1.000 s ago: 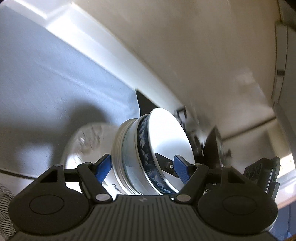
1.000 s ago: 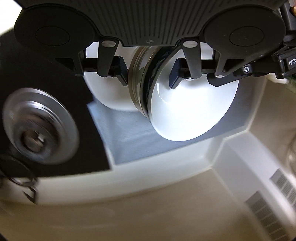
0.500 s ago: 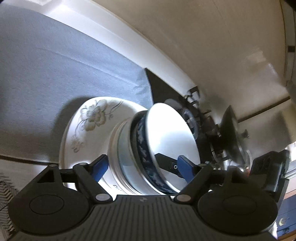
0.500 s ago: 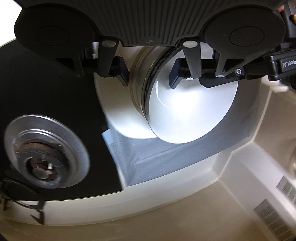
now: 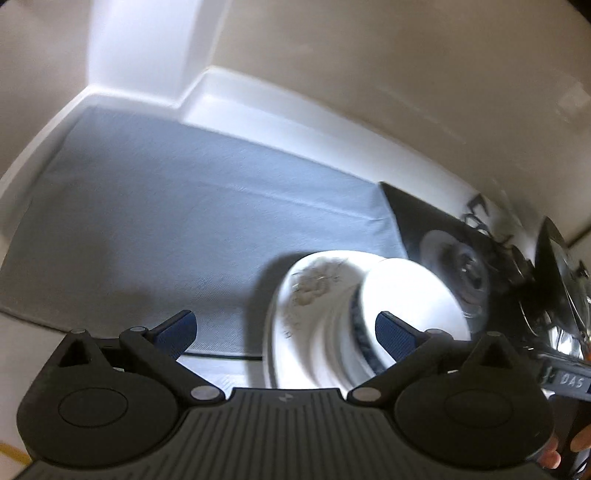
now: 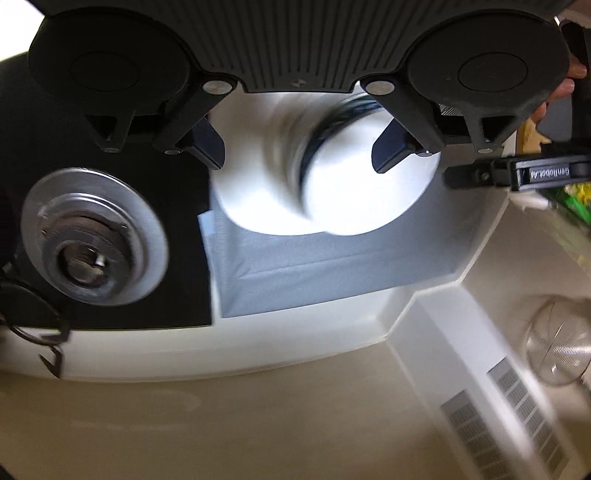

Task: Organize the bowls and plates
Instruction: 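Lower the stack onto the white floral plate and open both grippers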

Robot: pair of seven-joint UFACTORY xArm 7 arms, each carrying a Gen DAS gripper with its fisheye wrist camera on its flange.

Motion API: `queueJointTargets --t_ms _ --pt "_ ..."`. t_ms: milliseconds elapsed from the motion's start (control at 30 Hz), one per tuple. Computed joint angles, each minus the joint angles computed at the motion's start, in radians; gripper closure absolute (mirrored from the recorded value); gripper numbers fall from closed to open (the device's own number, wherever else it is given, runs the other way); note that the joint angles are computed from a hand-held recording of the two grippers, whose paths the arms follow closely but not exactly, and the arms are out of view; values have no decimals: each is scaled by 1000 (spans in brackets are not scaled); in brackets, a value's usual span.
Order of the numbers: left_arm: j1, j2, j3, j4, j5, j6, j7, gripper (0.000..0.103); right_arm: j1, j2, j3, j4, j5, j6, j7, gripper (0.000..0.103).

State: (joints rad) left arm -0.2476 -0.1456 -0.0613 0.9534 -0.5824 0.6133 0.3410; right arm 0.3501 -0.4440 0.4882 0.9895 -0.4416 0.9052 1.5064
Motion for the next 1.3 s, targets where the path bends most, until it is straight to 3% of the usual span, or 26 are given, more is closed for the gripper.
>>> queueJointTargets --t_ms 233,367,500,700,733,767,900,933,967,1100,1300 --pt "24 28 3 -14 60 -1 -34 0 -15 -126 -5 -120 72 11 86 15" --pt "30 52 4 -14 49 29 -3 0 -9 -135 -7 -148 99 38 51 19" --pt "33 83 -5 -2 35 67 36 0 2 -102 -18 -173 120 -8 17 25" --pt "39 154 -29 25 32 63 9 1 12 -43 -46 -186 138 -75 -18 49" --pt "42 165 -32 30 17 64 21 1 13 -30 -51 -183 139 -81 -28 57" --pt "44 171 -34 31 9 60 24 3 15 -15 -57 -175 140 -85 -42 71" --pt "55 177 -42 40 -76 81 113 53 19 57 -51 -97 104 -3 -85 74" --pt "58 183 -43 48 -91 103 134 58 23 69 -53 -84 99 11 -88 74" --pt "62 190 -43 58 -114 137 164 70 29 86 -57 -65 96 28 -100 74" --pt "71 194 -40 65 -128 147 167 71 56 158 -67 21 68 107 -134 74" --pt "99 205 -27 82 -119 146 167 72 91 238 -103 83 46 82 -139 73"
